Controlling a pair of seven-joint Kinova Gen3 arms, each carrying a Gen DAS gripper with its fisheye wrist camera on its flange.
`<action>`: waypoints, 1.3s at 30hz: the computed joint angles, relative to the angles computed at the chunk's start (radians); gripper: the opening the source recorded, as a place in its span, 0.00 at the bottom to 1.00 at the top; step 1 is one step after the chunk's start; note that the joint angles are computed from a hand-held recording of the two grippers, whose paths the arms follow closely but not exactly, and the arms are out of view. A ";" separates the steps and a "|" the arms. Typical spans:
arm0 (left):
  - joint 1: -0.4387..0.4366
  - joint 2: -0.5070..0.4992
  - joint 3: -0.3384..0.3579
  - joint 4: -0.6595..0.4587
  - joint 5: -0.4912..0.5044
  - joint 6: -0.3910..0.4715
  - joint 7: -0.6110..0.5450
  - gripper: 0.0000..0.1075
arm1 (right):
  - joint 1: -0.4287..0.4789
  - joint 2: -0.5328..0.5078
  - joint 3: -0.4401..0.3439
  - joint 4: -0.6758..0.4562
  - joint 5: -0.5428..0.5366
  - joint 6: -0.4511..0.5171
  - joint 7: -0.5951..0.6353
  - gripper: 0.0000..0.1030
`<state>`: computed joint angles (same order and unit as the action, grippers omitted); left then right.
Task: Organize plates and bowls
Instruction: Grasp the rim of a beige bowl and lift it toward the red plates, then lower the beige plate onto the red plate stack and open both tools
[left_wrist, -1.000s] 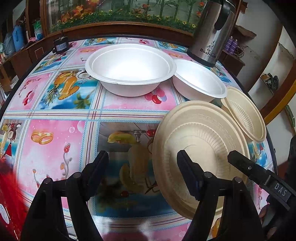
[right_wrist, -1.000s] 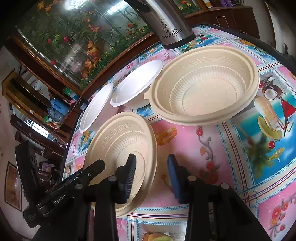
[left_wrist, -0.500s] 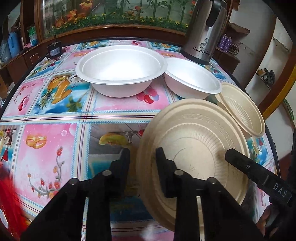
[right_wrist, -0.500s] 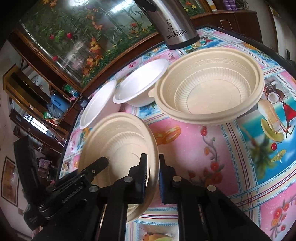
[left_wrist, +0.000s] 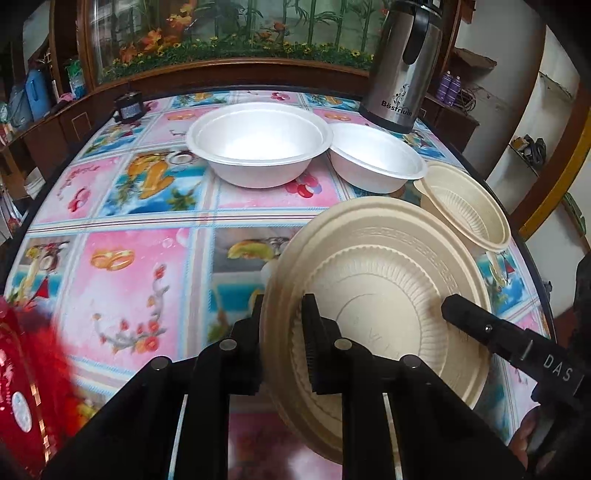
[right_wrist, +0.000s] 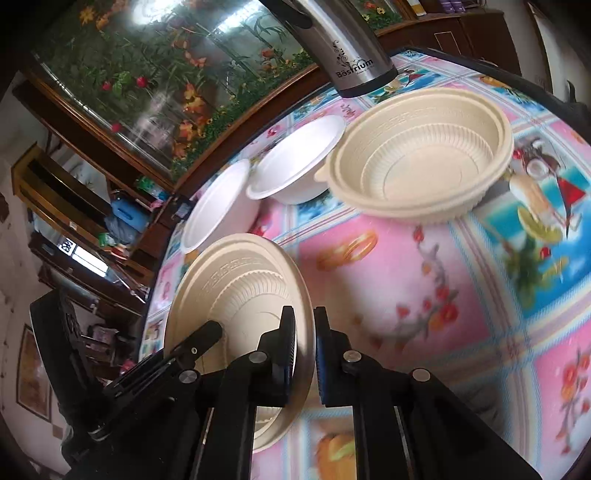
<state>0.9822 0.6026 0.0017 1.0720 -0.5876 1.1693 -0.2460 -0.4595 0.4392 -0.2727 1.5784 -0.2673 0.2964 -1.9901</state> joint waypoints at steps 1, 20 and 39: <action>0.010 -0.006 -0.003 0.004 -0.006 0.013 0.005 0.14 | 0.004 -0.007 -0.010 0.014 -0.007 -0.013 0.001 0.10; 0.142 -0.406 0.113 0.501 -0.190 0.318 0.504 0.14 | -0.328 0.006 0.008 -0.196 0.108 0.106 -0.047 0.08; -0.144 -0.539 0.276 0.796 -0.036 0.182 0.597 0.15 | -0.623 0.334 0.139 -0.704 0.289 0.442 -0.192 0.09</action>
<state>0.8380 0.0638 0.2773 1.8681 -0.6233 1.3516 0.3515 -1.0823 0.7735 -0.1341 0.8742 0.0215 0.7384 -2.1820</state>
